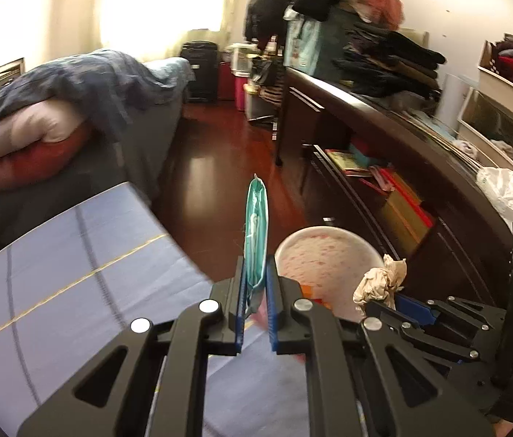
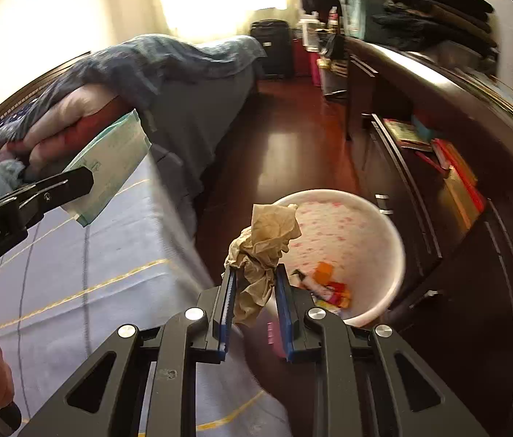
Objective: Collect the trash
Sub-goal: 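Carry the tissue pack and brown paper over the bucket and open both tools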
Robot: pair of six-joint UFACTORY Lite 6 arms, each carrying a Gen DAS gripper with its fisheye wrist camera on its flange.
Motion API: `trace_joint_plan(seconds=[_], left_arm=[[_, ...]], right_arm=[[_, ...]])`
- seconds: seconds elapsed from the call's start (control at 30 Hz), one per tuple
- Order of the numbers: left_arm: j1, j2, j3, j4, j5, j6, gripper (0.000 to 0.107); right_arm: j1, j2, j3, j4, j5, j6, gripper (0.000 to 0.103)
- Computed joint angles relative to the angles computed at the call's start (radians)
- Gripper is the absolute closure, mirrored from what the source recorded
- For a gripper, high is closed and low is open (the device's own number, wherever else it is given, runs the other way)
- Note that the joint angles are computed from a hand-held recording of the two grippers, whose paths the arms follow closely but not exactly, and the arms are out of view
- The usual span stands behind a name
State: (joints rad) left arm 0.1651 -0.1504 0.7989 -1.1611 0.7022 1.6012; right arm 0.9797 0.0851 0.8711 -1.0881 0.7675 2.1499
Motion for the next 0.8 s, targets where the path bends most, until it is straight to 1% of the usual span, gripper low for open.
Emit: trace_joint_plan(seconds=[0.23, 0.47, 0.63, 0.8], left_arm=[[-0.222, 0.066, 0.028, -0.069, -0.125, -0.008, 0.096], [-0.403, 0.229, 0.123, -0.14, -0.217, -0.024, 0.096], [-0.49, 0.345, 0.18, -0.212, -0.272, 0.021, 0.096], [-0.518, 0.446, 0.233, -0.247, -0.289, 0.045, 0.096]], right_arm=[[-0.093, -0.107, -0.144, -0.017, -0.014, 0.026, 0.08], [-0.22, -0.134, -0.247, -0.07, -0.094, 0.071, 0.08], [-0.311, -0.105, -0.287, -0.144, -0.176, 0.134, 0.08], [-0.387, -0.055, -0.303, -0.256, -0.251, 0.224, 0.08]])
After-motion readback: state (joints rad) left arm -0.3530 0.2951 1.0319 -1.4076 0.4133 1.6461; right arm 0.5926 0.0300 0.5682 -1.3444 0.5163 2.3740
